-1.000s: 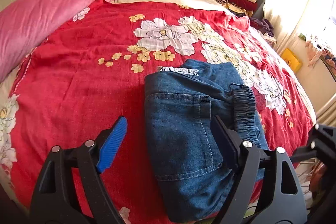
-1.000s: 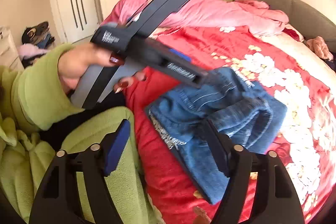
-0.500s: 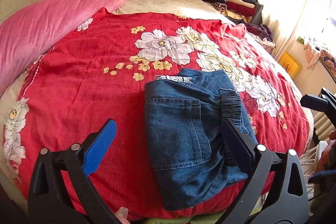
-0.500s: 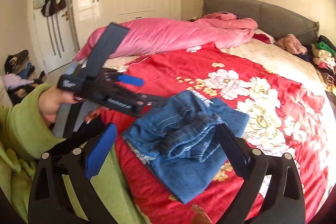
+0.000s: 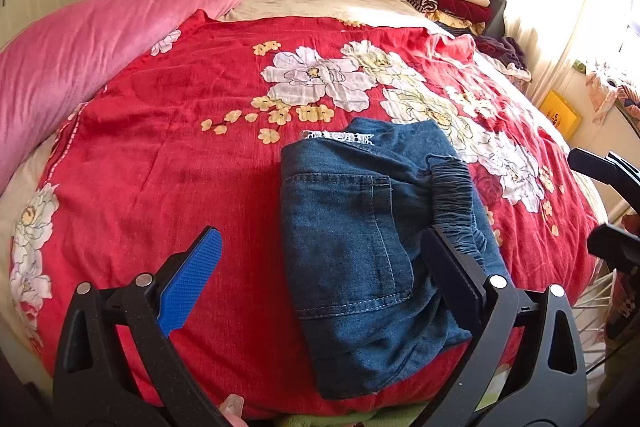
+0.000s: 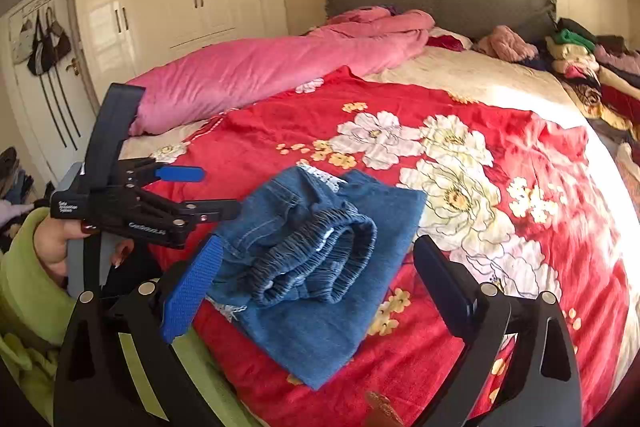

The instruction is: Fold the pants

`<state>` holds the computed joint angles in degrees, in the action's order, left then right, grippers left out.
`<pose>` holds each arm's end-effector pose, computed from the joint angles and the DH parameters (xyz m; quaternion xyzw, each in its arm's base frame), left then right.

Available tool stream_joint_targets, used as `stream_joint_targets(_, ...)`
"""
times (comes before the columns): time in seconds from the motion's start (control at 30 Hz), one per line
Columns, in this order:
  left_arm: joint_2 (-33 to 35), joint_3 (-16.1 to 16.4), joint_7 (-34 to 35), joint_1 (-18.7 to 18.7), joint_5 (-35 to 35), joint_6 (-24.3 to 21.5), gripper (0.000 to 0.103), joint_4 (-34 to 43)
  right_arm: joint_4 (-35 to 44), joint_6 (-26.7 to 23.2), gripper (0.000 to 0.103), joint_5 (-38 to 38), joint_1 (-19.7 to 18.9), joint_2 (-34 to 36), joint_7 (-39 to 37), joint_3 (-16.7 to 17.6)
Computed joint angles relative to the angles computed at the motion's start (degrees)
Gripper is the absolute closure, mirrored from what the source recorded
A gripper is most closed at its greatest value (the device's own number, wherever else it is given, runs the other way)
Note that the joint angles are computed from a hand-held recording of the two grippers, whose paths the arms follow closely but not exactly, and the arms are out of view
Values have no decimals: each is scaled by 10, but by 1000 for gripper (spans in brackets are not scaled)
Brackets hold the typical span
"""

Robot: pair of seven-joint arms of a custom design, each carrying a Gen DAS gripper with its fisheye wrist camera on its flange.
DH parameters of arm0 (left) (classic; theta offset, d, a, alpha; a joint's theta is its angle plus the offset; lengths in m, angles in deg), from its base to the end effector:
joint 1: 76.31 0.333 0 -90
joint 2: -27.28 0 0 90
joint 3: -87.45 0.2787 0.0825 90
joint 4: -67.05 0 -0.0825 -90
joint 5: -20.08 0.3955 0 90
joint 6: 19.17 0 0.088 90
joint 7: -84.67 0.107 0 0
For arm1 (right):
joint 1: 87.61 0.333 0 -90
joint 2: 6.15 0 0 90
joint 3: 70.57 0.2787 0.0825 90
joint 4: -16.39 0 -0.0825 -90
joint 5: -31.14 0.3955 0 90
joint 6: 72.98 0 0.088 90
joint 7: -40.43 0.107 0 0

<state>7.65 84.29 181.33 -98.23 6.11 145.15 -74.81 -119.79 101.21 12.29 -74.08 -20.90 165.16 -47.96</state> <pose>0.4572 -0.1999 0.4603 -0.5348 0.7631 -0.3269 0.1574 0.4078 0.3384 0.4763 -0.7407 0.5060 -0.2001 0.3940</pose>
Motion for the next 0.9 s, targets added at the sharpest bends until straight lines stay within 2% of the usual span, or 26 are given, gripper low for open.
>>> stream_joint_targets(0.1, 4, -1, -3, 3, 2, -1, 10, 1, 3, -14, 7, -25, -28, 3, 42, 19)
stream_joint_targets(0.2, 11, -2, -6, 6, 1, -2, 10, 2, 6, -27, 7, -32, -27, 12, 70, 12)
stream_joint_targets(0.43, 31, 2, 0, 6, -25, -9, 10, 8, 18, -56, 8, -3, 19, 50, 87, -45)
stream_joint_targets(0.5, 38, 6, 12, 3, -45, -14, 10, 11, 20, -55, 8, 36, 44, 63, 67, -70)
stream_joint_targets(0.57, 43, 6, 23, 1, -63, -14, 10, 13, 23, -52, 18, 83, 66, 76, 35, -91)
stream_joint_targets(0.77, 62, -10, 28, 15, -78, -16, 10, 25, 45, -50, 18, 123, 89, 109, -9, -112)
stream_joint_targets(0.8, 65, -11, 31, 15, -82, -17, 10, 27, 50, -51, 21, 134, 94, 115, -21, -116)
stream_joint_targets(0.83, 67, -14, 31, 17, -84, -17, 10, 28, 57, -55, 31, 156, 100, 123, -44, -120)
stream_joint_targets(0.9, 73, -15, 36, 18, -91, -16, 10, 32, 68, -62, 33, 184, 106, 135, -70, -126)
